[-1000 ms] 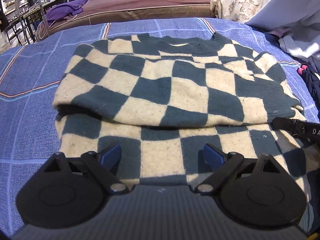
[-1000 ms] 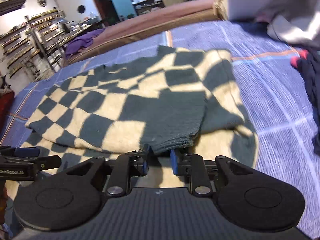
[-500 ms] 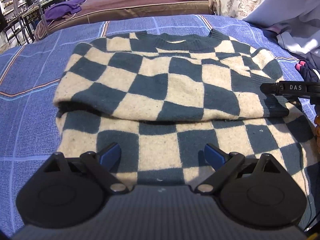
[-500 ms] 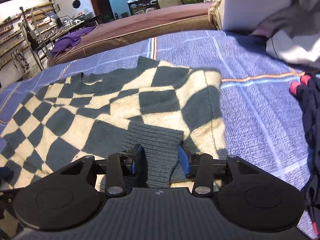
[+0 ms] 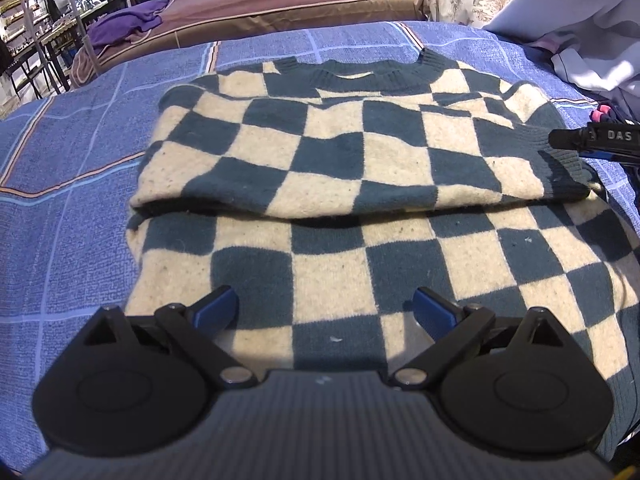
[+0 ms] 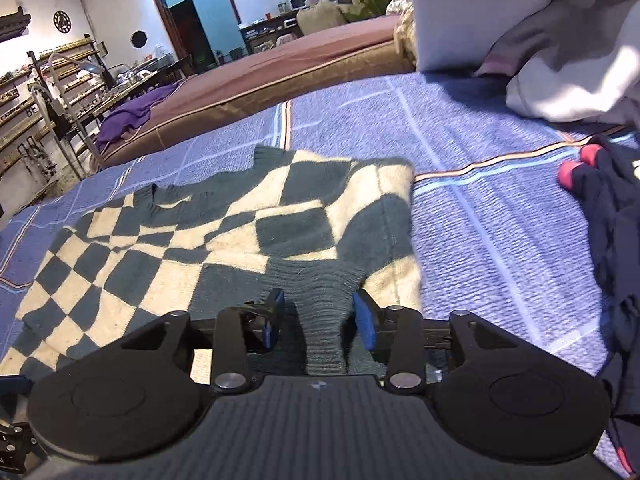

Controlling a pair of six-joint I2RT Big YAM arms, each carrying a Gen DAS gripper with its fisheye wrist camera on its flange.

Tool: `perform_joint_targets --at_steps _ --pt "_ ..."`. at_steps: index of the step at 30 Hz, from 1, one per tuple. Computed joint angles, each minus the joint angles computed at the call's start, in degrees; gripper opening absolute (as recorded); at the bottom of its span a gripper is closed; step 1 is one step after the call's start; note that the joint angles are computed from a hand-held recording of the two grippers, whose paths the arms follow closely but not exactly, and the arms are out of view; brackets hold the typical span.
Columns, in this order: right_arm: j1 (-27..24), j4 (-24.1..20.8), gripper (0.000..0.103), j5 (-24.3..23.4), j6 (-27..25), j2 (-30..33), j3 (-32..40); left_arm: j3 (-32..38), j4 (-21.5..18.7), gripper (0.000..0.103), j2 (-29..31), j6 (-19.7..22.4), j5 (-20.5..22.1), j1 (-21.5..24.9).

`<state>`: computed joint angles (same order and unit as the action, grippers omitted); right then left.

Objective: Fold small clothes

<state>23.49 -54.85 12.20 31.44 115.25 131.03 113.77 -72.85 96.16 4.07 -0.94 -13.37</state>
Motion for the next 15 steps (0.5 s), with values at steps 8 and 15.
perform_joint_targets --at_steps 8,15 --pt "2.45 4.81 0.094 -6.87 -5.54 -18.47 -23.67 -8.09 1.17 0.097 -9.28 1.98 3.01 7.73" --pt "5.26 2.03 0.094 -7.22 -0.51 -25.89 -33.92 -14.49 -0.81 0.093 -14.55 0.28 7.67 16.07"
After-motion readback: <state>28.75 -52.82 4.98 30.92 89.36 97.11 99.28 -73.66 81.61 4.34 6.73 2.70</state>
